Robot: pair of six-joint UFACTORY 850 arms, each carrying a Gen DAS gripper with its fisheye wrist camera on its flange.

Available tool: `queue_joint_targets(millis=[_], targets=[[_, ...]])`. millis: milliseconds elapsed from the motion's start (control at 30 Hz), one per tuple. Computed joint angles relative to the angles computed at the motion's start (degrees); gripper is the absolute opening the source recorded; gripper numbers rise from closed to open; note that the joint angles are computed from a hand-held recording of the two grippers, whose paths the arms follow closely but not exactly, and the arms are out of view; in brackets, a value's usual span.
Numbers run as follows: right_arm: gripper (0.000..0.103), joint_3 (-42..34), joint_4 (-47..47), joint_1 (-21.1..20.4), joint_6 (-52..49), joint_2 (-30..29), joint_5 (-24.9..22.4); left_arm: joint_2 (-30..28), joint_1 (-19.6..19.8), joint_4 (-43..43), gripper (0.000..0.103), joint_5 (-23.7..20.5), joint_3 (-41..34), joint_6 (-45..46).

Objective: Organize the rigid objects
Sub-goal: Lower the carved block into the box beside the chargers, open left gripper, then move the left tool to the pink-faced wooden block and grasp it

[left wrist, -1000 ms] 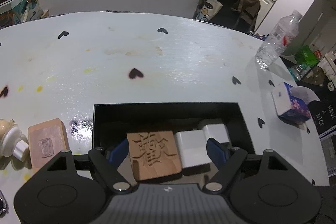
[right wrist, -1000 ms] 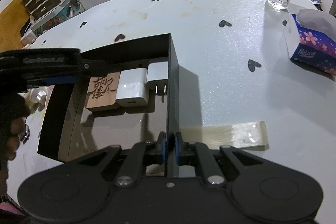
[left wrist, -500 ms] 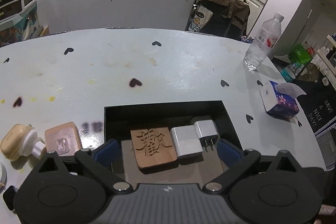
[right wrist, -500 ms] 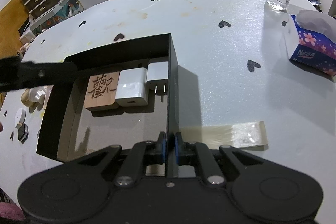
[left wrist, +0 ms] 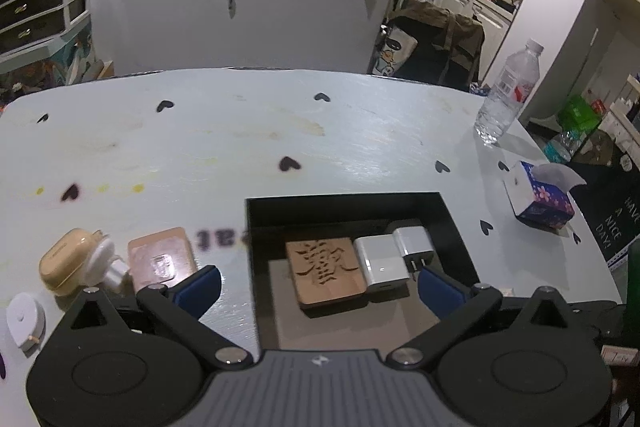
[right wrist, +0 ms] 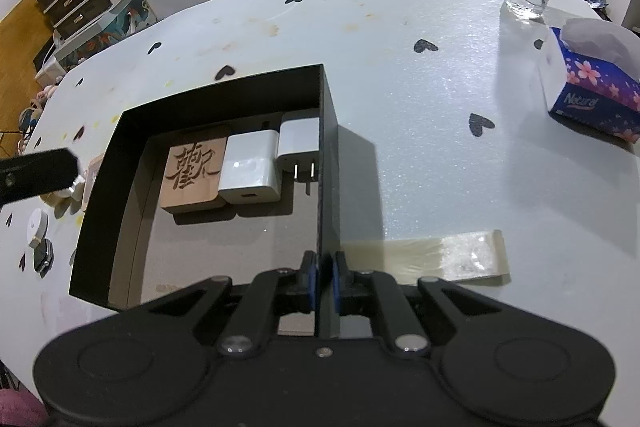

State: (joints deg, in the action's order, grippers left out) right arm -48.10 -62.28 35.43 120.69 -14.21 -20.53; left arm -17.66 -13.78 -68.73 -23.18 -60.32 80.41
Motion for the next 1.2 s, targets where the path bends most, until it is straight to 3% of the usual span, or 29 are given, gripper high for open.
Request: queue_joint_targets(millis=[433,600,733,867,1200], targets=[[0.008,-0.15,0.79,-0.12,-0.88,-0.03,-0.1,-1.48,6.72,-2.69,0.103,4.95,-0.04,-2.44],[0.008,-0.29,1.15,-0.06,-1.3,-0.13,-0.31,-3.01,8.58,-4.32,0.103,2.11,-1.17,-2.98],[0.008,-0.34,1.17,-0.04,-1.21,-0.16,-0.33,-6.28,9.7,-4.45,0.098,-3.23,-3.6,-5.41],[0.008,-0.27,0.93,-0.08,-0.9,-0.13,-0.21,-10.17,8.86,-2.72,0.093,-4.07,-6.3,-8.96],[0.009,0.12,-0.51,-0.08,1.3,0.08,0.17,-16.96,4.96,9.87,0.085,4.19,-12.7,-22.74]])
